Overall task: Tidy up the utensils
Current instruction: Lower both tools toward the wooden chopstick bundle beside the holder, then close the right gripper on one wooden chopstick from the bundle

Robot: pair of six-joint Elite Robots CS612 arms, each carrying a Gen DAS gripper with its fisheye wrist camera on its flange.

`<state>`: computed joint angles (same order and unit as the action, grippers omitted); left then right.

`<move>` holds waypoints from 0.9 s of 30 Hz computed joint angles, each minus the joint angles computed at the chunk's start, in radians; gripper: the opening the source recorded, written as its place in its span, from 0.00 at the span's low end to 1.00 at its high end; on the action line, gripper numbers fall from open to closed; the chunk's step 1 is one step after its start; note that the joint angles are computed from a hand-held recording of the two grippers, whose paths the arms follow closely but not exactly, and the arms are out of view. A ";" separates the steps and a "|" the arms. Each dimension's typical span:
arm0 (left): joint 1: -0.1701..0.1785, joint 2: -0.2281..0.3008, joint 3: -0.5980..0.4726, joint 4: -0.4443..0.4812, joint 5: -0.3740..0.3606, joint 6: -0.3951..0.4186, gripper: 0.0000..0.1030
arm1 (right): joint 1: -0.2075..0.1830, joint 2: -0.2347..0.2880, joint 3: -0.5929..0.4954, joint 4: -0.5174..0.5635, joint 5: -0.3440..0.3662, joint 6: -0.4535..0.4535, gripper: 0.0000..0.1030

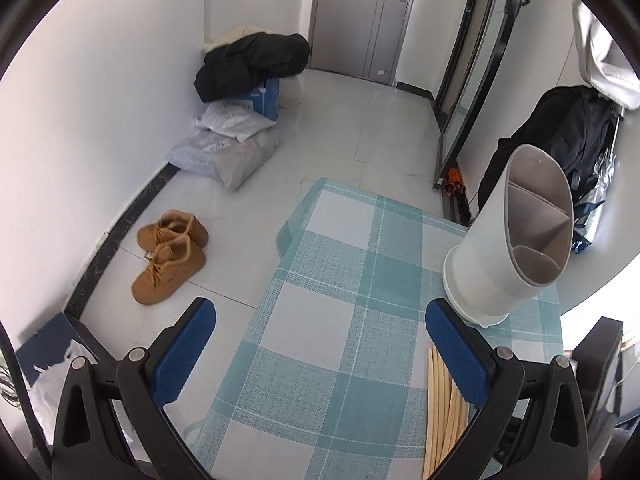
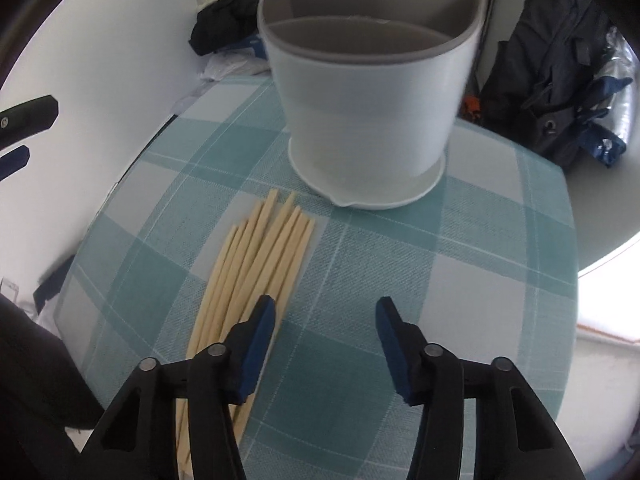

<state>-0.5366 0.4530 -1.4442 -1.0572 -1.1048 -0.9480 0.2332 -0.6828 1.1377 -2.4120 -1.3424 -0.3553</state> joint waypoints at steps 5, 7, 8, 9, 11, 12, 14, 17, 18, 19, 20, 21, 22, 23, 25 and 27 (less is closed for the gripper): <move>0.011 -0.001 0.004 0.000 -0.022 -0.007 0.99 | 0.016 0.008 -0.010 -0.003 -0.080 -0.016 0.44; 0.015 0.000 0.003 0.001 -0.040 -0.013 0.99 | 0.014 0.008 -0.013 0.013 -0.074 -0.011 0.42; 0.017 0.000 0.001 -0.002 -0.052 -0.017 0.99 | 0.015 0.015 -0.027 0.026 -0.074 -0.010 0.42; 0.019 0.001 0.000 -0.001 -0.057 -0.019 0.99 | 0.011 0.015 -0.044 0.051 -0.073 -0.014 0.42; 0.022 0.000 -0.001 0.000 -0.071 -0.019 0.99 | 0.012 0.020 -0.056 0.054 -0.075 -0.021 0.42; 0.024 0.001 -0.003 -0.004 -0.081 -0.017 0.99 | 0.015 0.022 -0.062 0.055 -0.080 -0.024 0.42; 0.024 0.003 -0.007 -0.003 -0.083 -0.021 0.99 | 0.023 0.032 -0.076 0.048 -0.089 -0.022 0.42; 0.027 0.004 -0.010 0.006 -0.092 -0.027 0.99 | 0.027 0.046 -0.104 0.061 -0.086 -0.017 0.42; 0.028 0.005 -0.011 0.009 -0.095 -0.029 0.99 | 0.029 0.053 -0.118 0.081 -0.091 -0.015 0.42; 0.030 0.006 -0.012 0.010 -0.099 -0.030 0.99 | 0.031 0.057 -0.128 0.092 -0.094 -0.018 0.35; 0.031 0.006 -0.013 0.013 -0.103 -0.033 0.99 | 0.032 0.058 -0.128 0.079 -0.096 -0.016 0.35; 0.031 0.006 -0.014 0.017 -0.103 -0.036 0.99 | 0.034 0.061 -0.135 0.087 -0.099 -0.014 0.35; 0.031 0.007 -0.015 0.020 -0.101 -0.036 0.99 | 0.035 0.065 -0.142 0.087 -0.097 -0.009 0.35; 0.031 0.006 -0.015 0.025 -0.099 -0.037 0.99 | 0.037 0.069 -0.149 0.086 -0.099 0.000 0.34; 0.031 0.006 -0.015 0.027 -0.099 -0.034 0.99 | 0.038 0.076 -0.161 0.085 -0.089 0.001 0.30; 0.033 0.008 -0.015 0.030 -0.106 -0.025 0.99 | 0.040 0.081 -0.173 0.092 -0.079 -0.002 0.24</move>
